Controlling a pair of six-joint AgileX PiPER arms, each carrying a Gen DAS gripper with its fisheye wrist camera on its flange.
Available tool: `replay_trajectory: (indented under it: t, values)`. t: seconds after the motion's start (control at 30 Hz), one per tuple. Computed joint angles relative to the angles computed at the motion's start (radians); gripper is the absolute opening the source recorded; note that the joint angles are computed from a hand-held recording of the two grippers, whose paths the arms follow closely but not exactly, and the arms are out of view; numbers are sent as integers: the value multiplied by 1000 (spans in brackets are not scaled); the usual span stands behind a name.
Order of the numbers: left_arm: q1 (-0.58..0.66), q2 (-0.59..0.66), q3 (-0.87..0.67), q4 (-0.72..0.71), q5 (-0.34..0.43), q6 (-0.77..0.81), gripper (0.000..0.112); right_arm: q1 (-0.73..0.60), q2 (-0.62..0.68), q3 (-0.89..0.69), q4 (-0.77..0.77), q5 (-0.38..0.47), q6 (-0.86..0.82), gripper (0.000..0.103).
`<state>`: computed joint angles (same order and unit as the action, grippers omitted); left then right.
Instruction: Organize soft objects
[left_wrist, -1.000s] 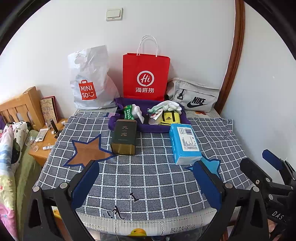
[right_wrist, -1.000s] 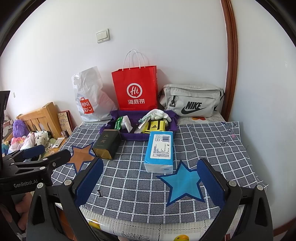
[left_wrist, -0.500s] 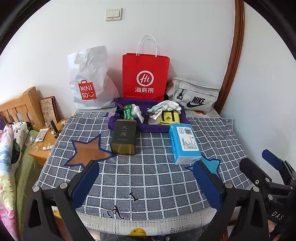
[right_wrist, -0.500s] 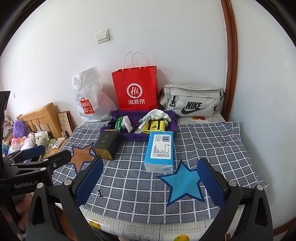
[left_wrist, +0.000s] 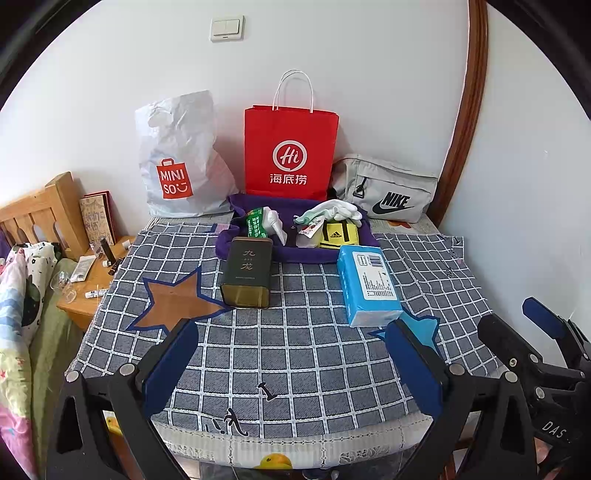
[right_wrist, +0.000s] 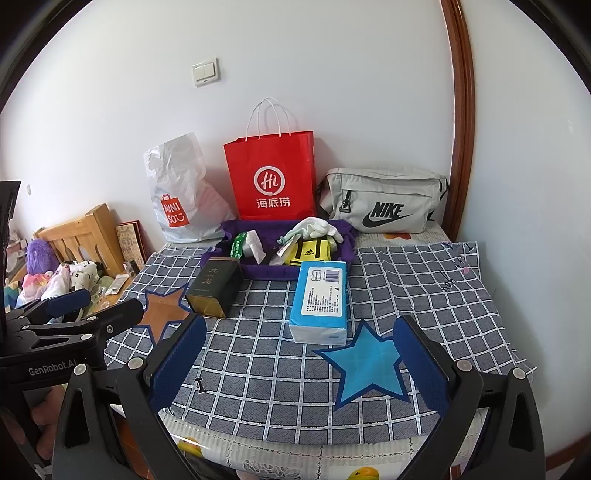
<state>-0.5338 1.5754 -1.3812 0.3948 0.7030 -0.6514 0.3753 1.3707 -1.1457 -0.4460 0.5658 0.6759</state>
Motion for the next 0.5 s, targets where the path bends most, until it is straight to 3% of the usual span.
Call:
replay_trajectory:
  t: [0.5]
  values:
    - [5,-3,2,-6,0,10,102,10,-3,5,-14,-3,18,100]
